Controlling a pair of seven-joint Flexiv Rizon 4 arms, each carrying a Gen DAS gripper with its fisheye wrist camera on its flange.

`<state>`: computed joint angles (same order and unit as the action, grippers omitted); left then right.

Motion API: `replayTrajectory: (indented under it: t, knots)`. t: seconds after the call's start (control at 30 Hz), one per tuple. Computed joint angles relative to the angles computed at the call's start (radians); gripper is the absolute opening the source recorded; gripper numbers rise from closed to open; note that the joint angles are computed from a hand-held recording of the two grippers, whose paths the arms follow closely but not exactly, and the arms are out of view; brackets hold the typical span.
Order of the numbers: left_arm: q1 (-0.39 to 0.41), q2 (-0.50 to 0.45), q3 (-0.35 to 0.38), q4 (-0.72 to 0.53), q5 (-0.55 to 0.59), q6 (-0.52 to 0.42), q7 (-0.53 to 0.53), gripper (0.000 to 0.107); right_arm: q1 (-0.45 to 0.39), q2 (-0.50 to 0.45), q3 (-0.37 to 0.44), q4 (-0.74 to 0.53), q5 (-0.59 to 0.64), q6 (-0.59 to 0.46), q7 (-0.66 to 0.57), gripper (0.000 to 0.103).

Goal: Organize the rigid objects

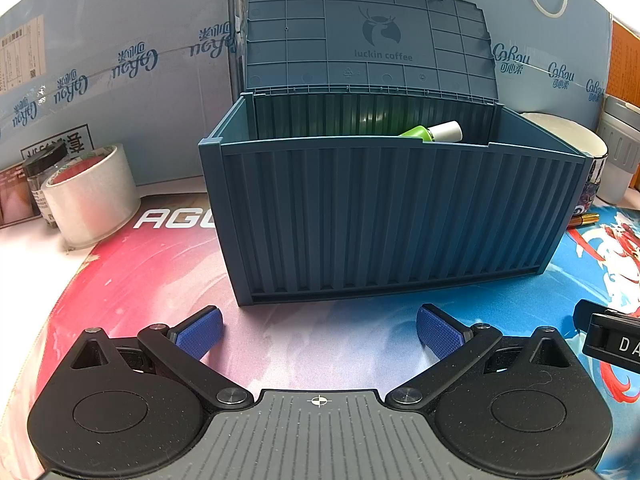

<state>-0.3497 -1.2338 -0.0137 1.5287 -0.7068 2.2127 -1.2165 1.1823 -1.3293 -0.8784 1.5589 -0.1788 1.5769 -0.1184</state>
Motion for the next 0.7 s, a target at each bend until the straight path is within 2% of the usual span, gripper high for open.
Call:
replayTrajectory:
  t: [0.7]
  knots:
    - [0.005, 0.0, 0.002, 0.0, 0.017, -0.003, -0.008, 0.103, 0.0, -0.001, 0.0, 0.0, 0.0, -0.001, 0.0, 0.103]
